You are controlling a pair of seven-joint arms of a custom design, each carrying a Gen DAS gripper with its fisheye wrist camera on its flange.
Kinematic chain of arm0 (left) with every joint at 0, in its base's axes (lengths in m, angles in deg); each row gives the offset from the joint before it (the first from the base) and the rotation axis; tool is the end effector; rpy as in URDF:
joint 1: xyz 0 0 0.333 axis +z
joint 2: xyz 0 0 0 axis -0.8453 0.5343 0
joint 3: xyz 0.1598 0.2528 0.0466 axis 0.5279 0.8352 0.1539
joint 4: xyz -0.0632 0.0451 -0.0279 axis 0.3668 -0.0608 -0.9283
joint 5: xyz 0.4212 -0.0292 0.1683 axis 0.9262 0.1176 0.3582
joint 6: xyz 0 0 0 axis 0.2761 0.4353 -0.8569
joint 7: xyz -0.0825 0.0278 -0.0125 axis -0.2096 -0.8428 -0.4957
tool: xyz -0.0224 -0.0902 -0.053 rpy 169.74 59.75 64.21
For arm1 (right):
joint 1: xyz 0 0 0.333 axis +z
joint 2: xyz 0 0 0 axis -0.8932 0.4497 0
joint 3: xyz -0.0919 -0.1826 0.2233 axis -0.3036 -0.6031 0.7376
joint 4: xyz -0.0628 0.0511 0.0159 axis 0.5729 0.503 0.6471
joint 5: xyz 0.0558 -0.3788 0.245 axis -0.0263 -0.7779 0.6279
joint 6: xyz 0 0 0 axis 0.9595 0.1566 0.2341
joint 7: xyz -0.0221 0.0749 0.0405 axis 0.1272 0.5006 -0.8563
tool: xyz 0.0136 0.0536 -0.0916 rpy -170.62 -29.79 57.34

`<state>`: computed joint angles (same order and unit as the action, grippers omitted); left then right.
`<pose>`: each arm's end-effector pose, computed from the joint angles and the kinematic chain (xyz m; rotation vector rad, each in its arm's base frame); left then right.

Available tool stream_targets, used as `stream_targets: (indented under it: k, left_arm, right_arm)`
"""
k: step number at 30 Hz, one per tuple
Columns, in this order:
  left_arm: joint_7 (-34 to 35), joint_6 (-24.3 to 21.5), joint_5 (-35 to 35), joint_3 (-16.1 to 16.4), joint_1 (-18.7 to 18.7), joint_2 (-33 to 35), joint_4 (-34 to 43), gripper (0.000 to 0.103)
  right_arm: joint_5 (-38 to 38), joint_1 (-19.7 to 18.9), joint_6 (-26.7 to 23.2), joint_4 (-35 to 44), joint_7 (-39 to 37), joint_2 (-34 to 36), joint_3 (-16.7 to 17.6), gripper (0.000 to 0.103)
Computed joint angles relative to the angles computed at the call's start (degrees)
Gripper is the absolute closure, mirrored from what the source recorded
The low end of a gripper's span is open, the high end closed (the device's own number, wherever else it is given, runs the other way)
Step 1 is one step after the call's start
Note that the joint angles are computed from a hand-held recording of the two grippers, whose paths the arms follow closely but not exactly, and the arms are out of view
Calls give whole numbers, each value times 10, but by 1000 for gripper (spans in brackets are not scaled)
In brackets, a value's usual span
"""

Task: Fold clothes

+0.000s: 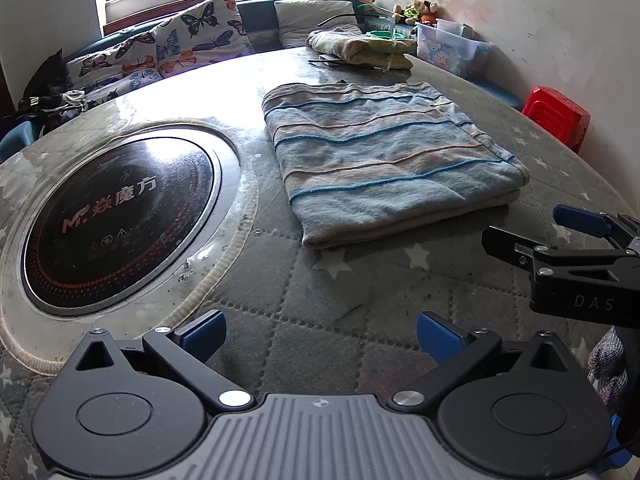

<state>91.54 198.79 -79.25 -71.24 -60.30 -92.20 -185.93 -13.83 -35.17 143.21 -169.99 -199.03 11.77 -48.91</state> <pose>0.5454 -0.0437 0.3744 -0.7767 2.7148 -0.9589 0.3105 0.3260 0.3882 -1.1232 2.1084 -1.0609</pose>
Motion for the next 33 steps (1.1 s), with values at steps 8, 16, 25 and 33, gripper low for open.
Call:
stream_targets:
  k: [8,16,25,33]
  left_arm:
    - [-2,-5,-2,0,0,2,5,0]
    - [-2,-6,-3,-3,-4,-4,2,0]
    - [-29,24,5,-13,-22,-13,-8,0]
    - [-67,51,25,-16,-38,-21,-22,0]
  right_arm:
    - [1,-2,-2,4,-15,3,-4,0]
    - [-5,-2,0,3,-34,-2,-5,0]
    - [-11,-10,46,-31,-56,-39,-11,0]
    - [1,-21,71,-60,-83,-70,-11,0]
